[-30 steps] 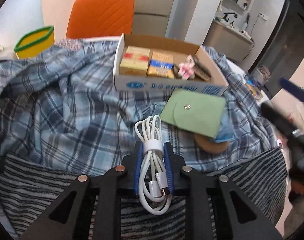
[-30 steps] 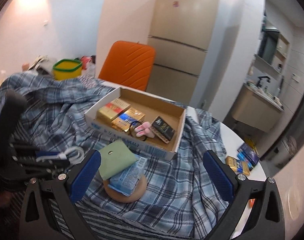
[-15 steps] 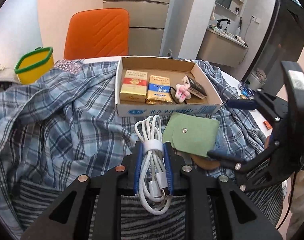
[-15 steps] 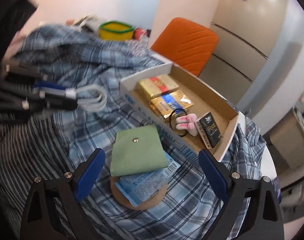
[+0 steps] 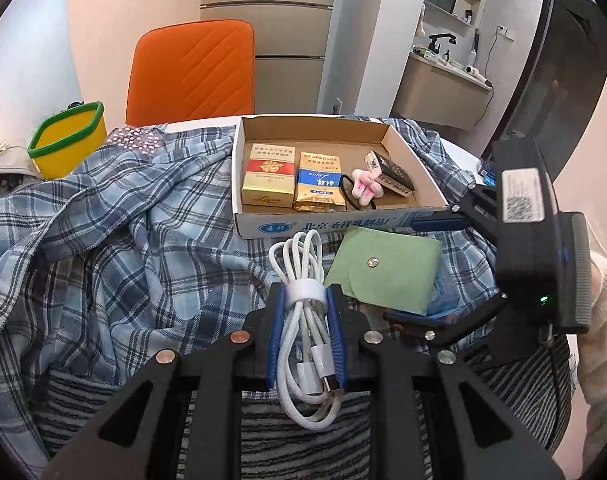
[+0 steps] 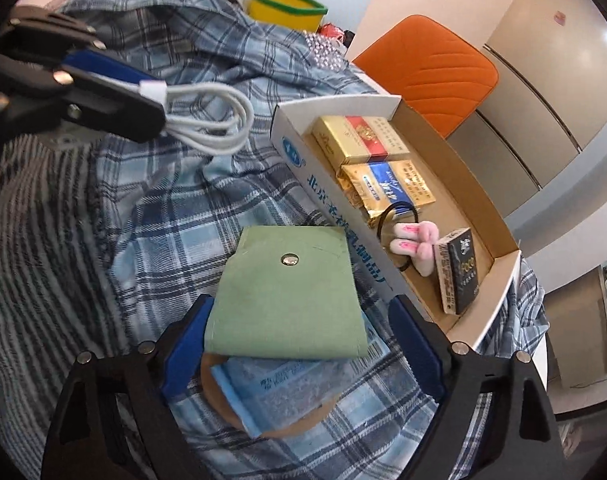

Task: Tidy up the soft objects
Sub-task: 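Grasp the green pouch with the right tool while the left tool holds the cable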

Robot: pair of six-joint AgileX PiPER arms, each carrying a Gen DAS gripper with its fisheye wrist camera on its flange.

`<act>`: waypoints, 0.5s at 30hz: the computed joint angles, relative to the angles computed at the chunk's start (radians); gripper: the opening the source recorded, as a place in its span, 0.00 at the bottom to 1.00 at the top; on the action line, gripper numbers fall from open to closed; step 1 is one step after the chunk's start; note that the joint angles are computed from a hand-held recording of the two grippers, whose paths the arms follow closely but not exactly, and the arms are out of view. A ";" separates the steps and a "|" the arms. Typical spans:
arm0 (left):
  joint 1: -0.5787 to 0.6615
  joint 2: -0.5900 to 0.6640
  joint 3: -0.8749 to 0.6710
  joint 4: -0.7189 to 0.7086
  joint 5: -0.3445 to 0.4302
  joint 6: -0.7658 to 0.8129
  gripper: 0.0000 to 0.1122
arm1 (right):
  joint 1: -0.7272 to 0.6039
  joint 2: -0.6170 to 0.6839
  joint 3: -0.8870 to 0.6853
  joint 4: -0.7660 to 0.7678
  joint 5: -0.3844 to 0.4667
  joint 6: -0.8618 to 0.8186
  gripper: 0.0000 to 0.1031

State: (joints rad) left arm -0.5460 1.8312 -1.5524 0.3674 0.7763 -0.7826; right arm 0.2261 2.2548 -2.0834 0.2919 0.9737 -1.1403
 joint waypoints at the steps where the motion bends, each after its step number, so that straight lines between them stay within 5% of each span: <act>1: 0.000 0.000 0.001 0.000 0.002 -0.001 0.18 | 0.008 -0.003 0.015 -0.018 -0.021 0.009 0.82; 5: 0.005 -0.006 0.010 -0.010 -0.004 0.003 0.18 | 0.030 -0.067 0.138 -0.041 -0.136 0.032 0.71; 15: 0.010 -0.033 0.037 0.006 -0.020 -0.019 0.18 | -0.011 -0.236 0.351 0.086 -0.271 0.237 0.70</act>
State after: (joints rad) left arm -0.5356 1.7987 -1.5158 0.3733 0.7561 -0.8018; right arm 0.2149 2.0191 -1.7329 0.3777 0.7022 -0.9033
